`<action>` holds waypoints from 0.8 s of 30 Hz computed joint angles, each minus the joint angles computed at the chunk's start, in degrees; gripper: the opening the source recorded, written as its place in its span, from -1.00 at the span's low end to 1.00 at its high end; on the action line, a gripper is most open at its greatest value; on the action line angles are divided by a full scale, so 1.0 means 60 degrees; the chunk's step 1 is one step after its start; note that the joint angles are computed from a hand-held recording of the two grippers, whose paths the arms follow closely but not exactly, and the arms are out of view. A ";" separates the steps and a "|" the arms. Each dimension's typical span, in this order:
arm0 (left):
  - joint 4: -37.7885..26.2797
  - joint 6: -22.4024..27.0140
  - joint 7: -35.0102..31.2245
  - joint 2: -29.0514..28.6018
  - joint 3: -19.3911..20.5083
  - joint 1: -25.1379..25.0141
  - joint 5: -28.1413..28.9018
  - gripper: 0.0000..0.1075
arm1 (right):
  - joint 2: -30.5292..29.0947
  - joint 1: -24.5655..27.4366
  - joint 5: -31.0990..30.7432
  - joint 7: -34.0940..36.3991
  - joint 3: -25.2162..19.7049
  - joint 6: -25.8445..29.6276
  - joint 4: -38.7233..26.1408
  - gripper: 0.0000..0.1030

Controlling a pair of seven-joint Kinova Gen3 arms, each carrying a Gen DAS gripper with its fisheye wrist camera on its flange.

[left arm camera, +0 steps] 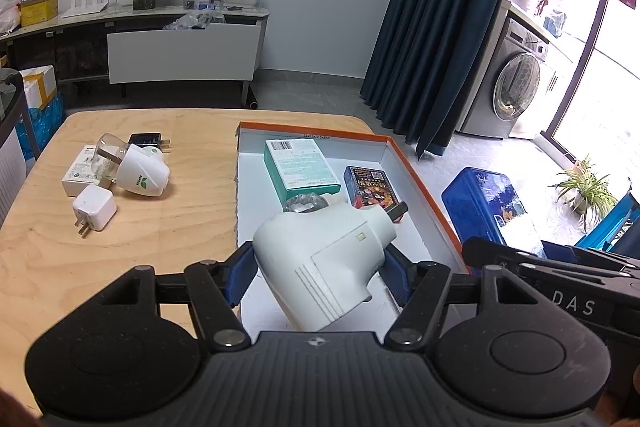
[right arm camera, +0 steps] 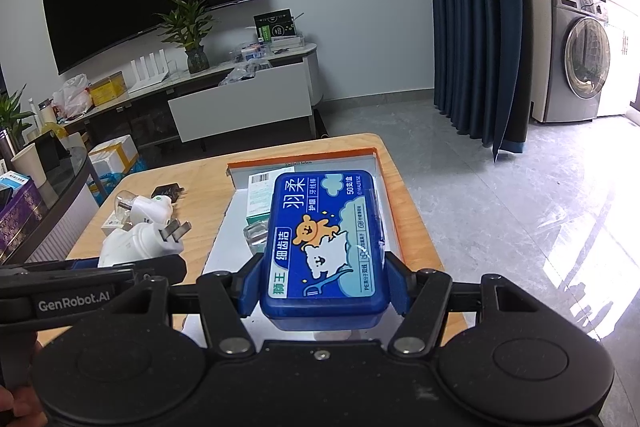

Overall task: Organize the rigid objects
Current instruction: 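Hold the plug adapter and blue tin above the white box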

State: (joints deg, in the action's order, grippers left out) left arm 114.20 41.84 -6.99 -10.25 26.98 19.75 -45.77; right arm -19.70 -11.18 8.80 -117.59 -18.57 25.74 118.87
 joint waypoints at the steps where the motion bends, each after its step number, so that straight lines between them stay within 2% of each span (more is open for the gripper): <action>1: 0.0004 0.0003 0.0028 0.0001 0.0010 0.0002 -0.0005 0.25 | 0.0002 0.0002 0.0010 -0.0008 -0.0016 -0.0004 0.0008 0.42; 24: 0.0028 -0.0033 -0.0032 -0.0045 0.0008 -0.0063 0.0168 0.25 | 0.0086 -0.0066 0.0090 -0.0079 -0.0025 -0.0002 0.0018 0.42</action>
